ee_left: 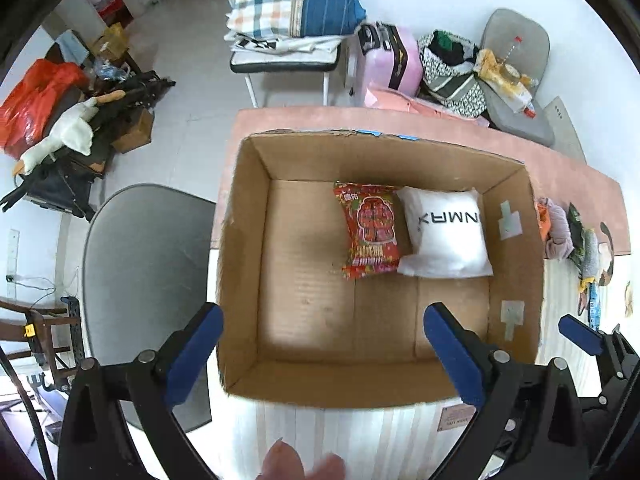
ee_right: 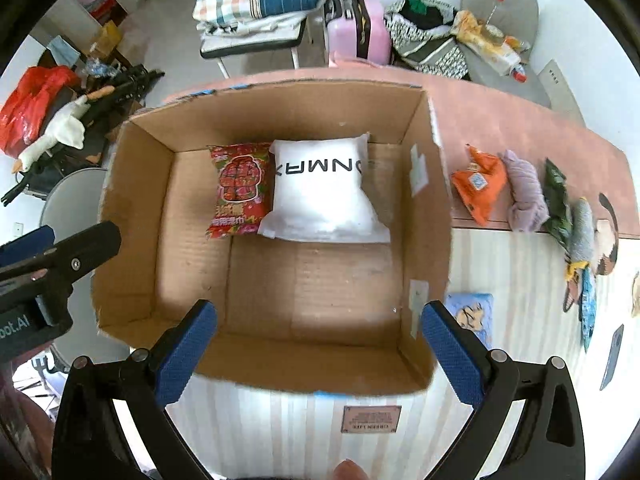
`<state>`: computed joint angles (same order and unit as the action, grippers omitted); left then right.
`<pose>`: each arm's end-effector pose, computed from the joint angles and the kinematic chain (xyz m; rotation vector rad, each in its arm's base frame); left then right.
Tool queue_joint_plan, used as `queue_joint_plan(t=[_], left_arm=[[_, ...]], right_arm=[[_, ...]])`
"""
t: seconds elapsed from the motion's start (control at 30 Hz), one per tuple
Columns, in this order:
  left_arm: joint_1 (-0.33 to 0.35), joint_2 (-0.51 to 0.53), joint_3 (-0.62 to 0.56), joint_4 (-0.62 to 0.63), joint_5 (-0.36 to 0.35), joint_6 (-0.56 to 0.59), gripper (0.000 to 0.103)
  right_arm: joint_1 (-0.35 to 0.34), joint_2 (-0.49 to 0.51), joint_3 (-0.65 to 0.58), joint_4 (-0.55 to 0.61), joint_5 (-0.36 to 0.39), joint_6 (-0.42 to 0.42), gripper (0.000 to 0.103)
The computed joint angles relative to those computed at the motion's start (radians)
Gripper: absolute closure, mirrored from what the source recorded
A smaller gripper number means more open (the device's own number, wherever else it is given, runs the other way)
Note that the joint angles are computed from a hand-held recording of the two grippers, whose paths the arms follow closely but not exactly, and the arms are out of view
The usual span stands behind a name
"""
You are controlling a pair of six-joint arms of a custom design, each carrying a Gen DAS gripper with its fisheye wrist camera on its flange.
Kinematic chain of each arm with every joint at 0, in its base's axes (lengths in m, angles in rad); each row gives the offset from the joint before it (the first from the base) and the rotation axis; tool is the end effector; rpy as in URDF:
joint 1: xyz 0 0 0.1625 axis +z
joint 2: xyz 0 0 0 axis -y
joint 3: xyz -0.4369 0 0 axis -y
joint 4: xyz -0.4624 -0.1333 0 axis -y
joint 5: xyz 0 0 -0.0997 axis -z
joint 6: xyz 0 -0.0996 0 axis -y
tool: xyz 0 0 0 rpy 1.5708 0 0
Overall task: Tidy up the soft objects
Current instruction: 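Move both open tools back toward the remaining items, then grasp lavender cloth with left tool while right tool grasps green Deeyeo bag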
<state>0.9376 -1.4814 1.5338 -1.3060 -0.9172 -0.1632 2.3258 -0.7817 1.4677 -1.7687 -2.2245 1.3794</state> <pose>-0.1815 -0.5749 0.4672 0.6917 2.3250 0.0387 0.5456 -0.4737 0.0608 -0.5397 -2.3262 0.4206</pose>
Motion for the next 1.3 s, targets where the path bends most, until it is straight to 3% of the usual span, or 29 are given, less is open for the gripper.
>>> queue_joint_plan(t=[0.2,0.4,0.5,0.67,0.8,0.9,1.03,1.1,1.17,1.3], left_arm=[[-0.036,-0.055,0.010,0.044,-0.021,-0.042,0.001],[-0.112,-0.086,0.037,0.034,0.002,-0.069,0.001],[-0.172,-0.090,0.068,-0.003,0.018,-0.066,0.001],[-0.248,-0.032,0.108,-0.061,-0.057,-0.062,0.001],[-0.273,0.075,0.121,-0.089,-0.142,-0.068,0.001],[-0.278,0.199,0.112,-0.103,-0.203,-0.064,0.001],[-0.273,0.336,0.085,-0.109,-0.241,-0.087,0.010],[-0.264,0.385,0.067,-0.106,-0.256,-0.103,0.019],[-0.257,0.436,0.048,-0.095,-0.266,-0.115,0.034],[-0.249,0.485,0.036,-0.086,-0.291,-0.129,0.037]], right_arm=[[0.053,-0.027,0.010,-0.035,-0.008,0.005,0.000],[0.085,-0.092,0.071,-0.067,-0.078,0.042,0.000],[0.081,-0.173,0.153,-0.095,-0.071,0.048,0.000],[0.058,-0.397,0.359,-0.132,-0.049,0.142,0.000],[0.017,-0.576,0.476,0.004,-0.050,0.258,0.000],[-0.058,-0.718,0.584,0.017,-0.043,0.254,0.000],[-0.246,-0.872,0.725,-0.111,0.017,0.080,0.002],[-0.349,-0.906,0.767,-0.168,0.056,-0.004,0.009],[-0.441,-0.919,0.798,-0.234,0.090,-0.089,0.020],[-0.562,-0.897,0.813,-0.297,0.127,-0.203,0.020]])
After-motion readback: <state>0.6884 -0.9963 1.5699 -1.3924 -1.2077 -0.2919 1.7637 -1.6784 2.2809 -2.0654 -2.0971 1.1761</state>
